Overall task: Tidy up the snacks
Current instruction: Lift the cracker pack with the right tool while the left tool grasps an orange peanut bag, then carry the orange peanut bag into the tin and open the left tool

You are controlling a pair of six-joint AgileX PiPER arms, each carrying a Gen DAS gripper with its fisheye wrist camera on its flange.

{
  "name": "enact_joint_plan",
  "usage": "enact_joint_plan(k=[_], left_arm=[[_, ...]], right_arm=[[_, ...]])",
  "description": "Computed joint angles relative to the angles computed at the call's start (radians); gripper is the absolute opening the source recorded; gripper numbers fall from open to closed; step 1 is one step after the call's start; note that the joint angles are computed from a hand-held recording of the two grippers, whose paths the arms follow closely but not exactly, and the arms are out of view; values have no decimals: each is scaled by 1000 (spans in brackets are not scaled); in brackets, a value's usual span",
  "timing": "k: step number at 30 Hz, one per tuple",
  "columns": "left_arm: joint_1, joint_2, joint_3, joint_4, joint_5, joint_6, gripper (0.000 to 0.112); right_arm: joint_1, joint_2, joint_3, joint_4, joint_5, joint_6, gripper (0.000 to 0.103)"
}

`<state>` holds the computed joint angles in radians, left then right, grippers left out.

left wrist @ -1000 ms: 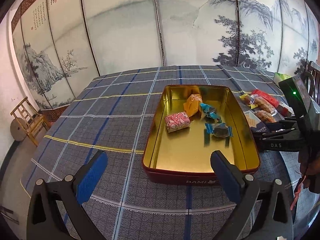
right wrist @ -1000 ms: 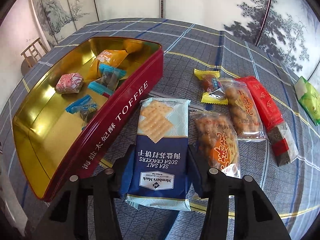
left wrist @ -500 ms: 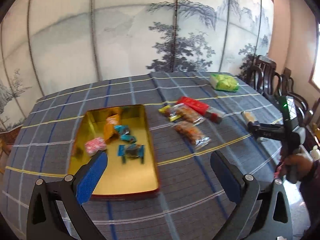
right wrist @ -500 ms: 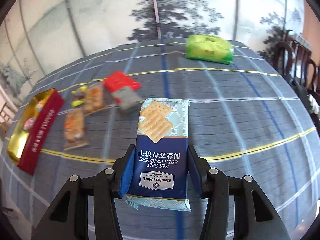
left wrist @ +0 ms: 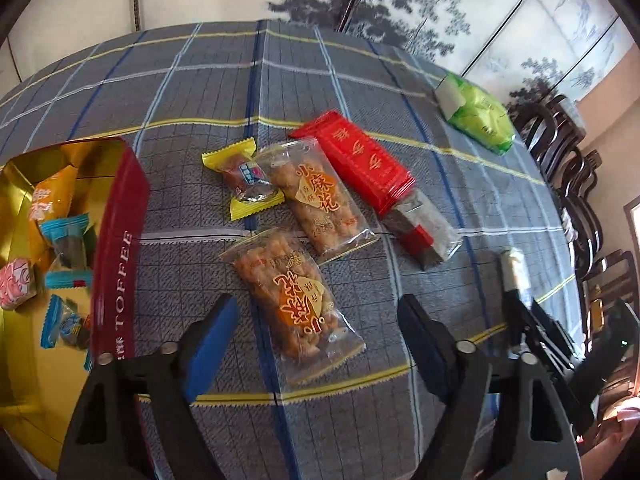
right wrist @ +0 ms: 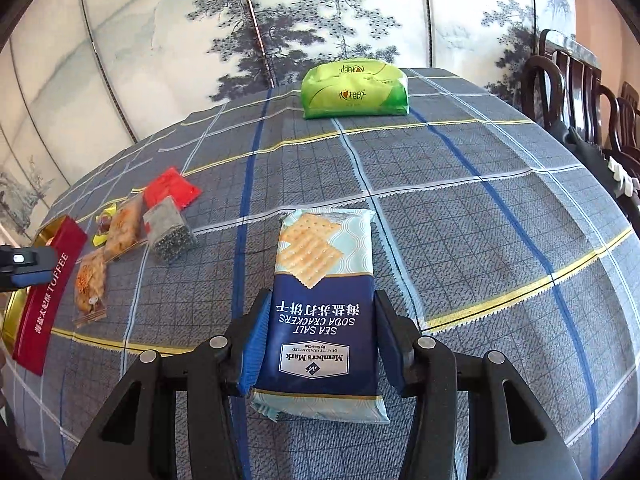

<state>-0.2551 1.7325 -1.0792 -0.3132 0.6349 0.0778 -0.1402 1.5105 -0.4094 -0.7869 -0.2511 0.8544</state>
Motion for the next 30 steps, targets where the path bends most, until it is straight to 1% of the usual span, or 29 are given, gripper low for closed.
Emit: enact_joint_plan(k=[2, 3, 4, 5, 6, 7, 8, 9, 10, 11, 13, 14, 16, 18, 21, 25, 30], left_arm=[[-43, 77, -66, 146, 45, -139, 64], [-59, 99, -76, 197, 46, -197, 62], [-77, 85, -59, 236, 8, -229, 62], [-87, 86, -56, 251, -9, -240, 62], [-91, 98, -63, 252, -5, -241, 62], [-101, 91, -49, 280, -34, -270, 60], [-110, 77, -21, 307, -66, -306, 56], [-114, 62, 6, 347, -94, -337, 39], [-114, 49, 27, 347, -108, -329, 37], [-106, 30, 53, 307, -125, -282, 36], [-78, -24, 120, 175, -157, -160, 34], [-78, -42, 147, 155, -176, -136, 34], [-86, -104, 221, 91, -217, -68, 34], [-104, -176, 285, 108, -237, -74, 34], [-144, -281, 357, 209, -258, -154, 34], [-183, -396, 409, 357, -254, -277, 34], [-225, -512, 462, 553, -238, -451, 34]], right_arm=[[-31, 8, 5, -99, -44, 83, 50], [-45, 11, 6, -127, -61, 108, 50], [-55, 13, 9, -145, -78, 124, 50], [-63, 16, 11, -161, -94, 135, 50], [-68, 15, 15, -165, -106, 137, 50], [-71, 21, 12, -165, -114, 137, 50], [-76, 24, 12, -173, -123, 143, 50], [-84, 28, 10, -195, -132, 162, 50], [-92, 35, 7, -224, -140, 190, 50], [-101, 44, -1, -248, -146, 217, 50], [-114, 53, -5, -263, -158, 239, 50], [-114, 57, -7, -256, -157, 236, 50], [-87, 53, -8, -212, -129, 206, 50], [-55, 49, -10, -156, -95, 166, 50], [-30, 46, -13, -100, -65, 125, 50], [13, 42, -20, 24, -15, 29, 50], [37, 41, -21, 136, 13, -60, 50]])
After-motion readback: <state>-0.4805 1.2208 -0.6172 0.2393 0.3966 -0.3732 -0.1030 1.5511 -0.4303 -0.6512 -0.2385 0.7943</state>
